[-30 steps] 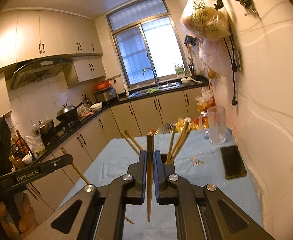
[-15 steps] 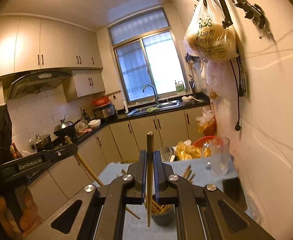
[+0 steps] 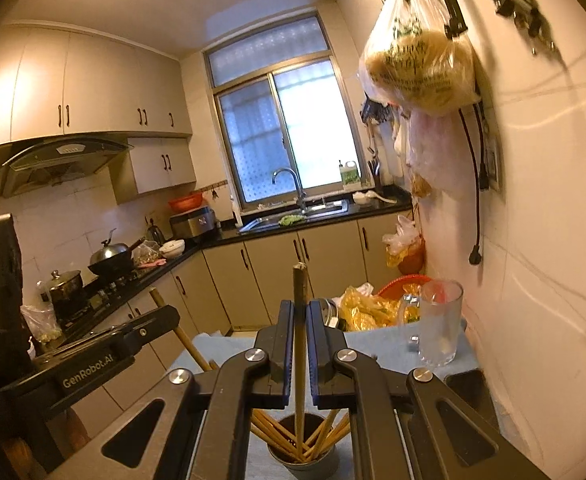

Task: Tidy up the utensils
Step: 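Lower the chopsticks into the black cup and open both tools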

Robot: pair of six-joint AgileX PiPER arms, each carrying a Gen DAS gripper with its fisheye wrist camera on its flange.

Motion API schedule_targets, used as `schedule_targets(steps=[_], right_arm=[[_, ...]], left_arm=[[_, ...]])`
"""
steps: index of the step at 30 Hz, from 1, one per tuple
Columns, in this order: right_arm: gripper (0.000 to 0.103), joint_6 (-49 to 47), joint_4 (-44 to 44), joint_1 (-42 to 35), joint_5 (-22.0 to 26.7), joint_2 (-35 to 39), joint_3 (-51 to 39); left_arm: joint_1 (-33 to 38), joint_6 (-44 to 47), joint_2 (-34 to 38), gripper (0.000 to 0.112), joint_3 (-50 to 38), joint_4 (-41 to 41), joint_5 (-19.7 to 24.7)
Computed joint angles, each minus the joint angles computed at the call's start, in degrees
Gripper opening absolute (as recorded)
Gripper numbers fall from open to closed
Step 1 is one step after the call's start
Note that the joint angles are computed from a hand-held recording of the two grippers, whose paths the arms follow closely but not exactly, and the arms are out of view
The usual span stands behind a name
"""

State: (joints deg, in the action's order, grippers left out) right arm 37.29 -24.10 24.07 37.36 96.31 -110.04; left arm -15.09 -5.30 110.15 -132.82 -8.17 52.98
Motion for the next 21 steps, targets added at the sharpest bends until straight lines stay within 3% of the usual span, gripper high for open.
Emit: schedule_targets(steps=[7, 21], right_arm=[[0.007, 0.3, 1.5, -0.5, -2.0, 0.7, 4.0], [0.007, -3.6, 5.3, -0.9, -1.0, 1.5, 5.7]], left_arm=[[0.1, 0.6, 0.7, 0.007, 2.3, -0.2, -0.1], [0.2, 2.1, -0.5, 0.007, 7.4, -1.7, 0.5]])
